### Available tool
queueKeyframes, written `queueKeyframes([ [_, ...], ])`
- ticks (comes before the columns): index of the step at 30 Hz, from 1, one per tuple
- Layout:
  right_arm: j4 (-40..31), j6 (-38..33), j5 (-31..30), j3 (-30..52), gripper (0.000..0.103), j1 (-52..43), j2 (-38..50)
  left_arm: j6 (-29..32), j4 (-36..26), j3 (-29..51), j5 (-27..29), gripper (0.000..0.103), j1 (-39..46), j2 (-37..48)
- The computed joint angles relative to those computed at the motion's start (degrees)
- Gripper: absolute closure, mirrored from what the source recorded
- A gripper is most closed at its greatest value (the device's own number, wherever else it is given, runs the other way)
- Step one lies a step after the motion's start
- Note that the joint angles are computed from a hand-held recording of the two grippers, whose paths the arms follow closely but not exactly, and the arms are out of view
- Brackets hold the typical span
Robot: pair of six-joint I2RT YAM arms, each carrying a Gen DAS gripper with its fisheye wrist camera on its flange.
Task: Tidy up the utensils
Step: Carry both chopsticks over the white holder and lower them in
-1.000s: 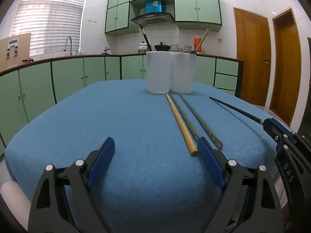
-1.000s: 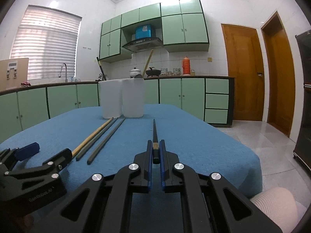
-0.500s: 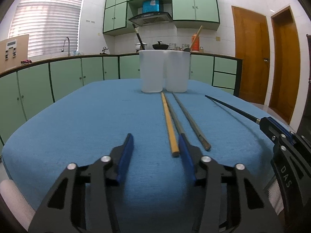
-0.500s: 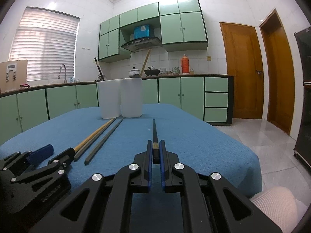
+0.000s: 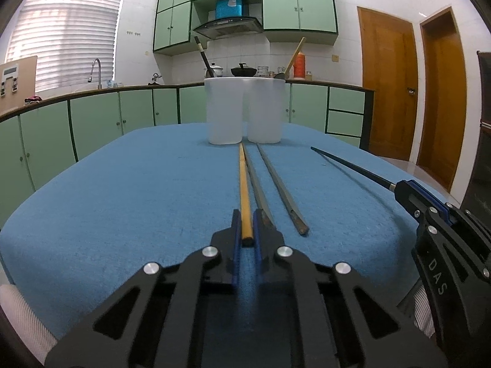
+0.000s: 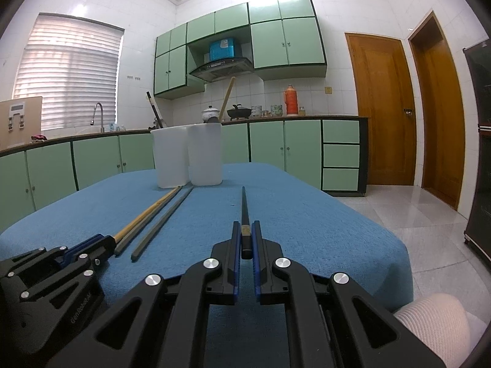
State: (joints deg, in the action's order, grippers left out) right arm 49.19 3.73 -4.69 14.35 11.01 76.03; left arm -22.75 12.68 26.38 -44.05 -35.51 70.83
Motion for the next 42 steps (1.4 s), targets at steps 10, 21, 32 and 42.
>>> queueKeyframes([
  [10,-0.6,-0.3,-0.4,0.0,0.096,-0.1,-1.3,0.1,-2.7,1.3,-0.8,0.097,-0.6,-2.5],
  [21,-8.2,0.0,-5.1,3.5,0.096,-3.6,-7.4,4.5,-5.9,2.8,-3.0,0.097,-1.0,-10.4],
  [32,-23.8,-0.8,-13.8,17.5,0.096,-7.7,-10.0,11.6,-8.2,9.6,1.6,0.097,4.4,-15.3],
  [42,-49.2,-0.8,-21.0,42.8,0.096,-9.5,0.4,14.1,-16.2,22.4,13.3,0.097,14.2,-12.3],
])
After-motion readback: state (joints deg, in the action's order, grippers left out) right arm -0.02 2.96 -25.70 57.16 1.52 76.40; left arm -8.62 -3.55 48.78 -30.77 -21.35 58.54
